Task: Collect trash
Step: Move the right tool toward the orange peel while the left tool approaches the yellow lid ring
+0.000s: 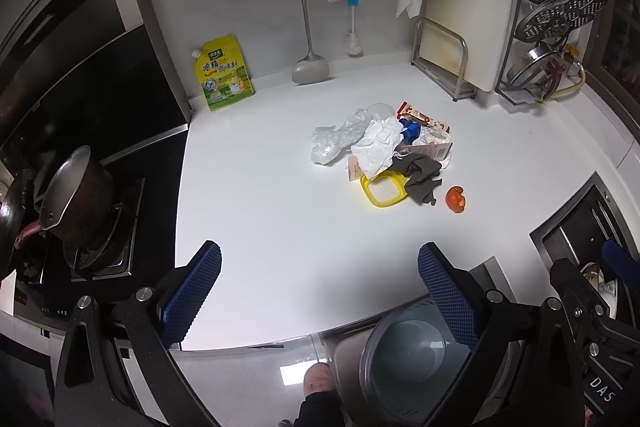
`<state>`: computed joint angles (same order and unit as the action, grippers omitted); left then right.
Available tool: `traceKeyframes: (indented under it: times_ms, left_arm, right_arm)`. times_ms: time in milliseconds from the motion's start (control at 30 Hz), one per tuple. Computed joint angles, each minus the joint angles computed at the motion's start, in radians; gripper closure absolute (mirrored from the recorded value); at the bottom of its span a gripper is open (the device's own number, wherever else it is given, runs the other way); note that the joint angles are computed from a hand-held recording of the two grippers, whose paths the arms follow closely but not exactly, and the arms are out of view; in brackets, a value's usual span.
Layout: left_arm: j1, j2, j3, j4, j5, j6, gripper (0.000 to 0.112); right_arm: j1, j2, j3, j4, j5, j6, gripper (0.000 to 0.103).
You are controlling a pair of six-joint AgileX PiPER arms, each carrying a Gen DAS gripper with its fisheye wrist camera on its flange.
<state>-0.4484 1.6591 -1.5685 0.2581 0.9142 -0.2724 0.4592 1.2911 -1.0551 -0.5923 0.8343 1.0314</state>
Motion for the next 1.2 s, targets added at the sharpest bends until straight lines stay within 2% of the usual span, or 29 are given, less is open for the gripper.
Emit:
traceKeyframes:
  times_ms: [200, 333, 567, 800, 1000, 1100, 1200]
  left_arm:
    - [0.02, 0.057, -0.03, 0.007, -0.007, 0.008, 0.015]
    - [0.036, 0.116, -0.057, 0.004, -0.021, 0.025, 0.015]
    - [0.076, 0.257, -0.161, -0.035, -0.053, 0.076, 0.016]
    - [0.116, 0.368, -0.257, -0.102, -0.117, 0.154, 0.016]
    - [0.166, 0.427, -0.274, -0.23, -0.215, 0.24, 0.016]
    - [0.171, 0.477, -0.309, -0.232, -0.214, 0.244, 0.016]
    - [0.157, 0.515, -0.327, -0.168, -0.227, 0.207, 0.016]
  right_arm:
    - [-0.062, 0.028, 0.029, 0.045, -0.109, -0.041, 0.02]
    - [-0.126, 0.101, 0.017, 0.109, -0.155, -0.109, 0.02]
    - [-0.22, 0.229, -0.005, 0.118, -0.232, -0.15, 0.02]
    - [-0.3, 0.347, -0.038, 0.14, -0.326, -0.172, 0.02]
    - [-0.323, 0.443, -0.076, 0.072, -0.347, -0.108, 0.02]
    - [-0.349, 0.492, -0.091, 0.088, -0.386, -0.112, 0.02]
    - [-0.363, 0.532, -0.103, 0.08, -0.414, -0.106, 0.02]
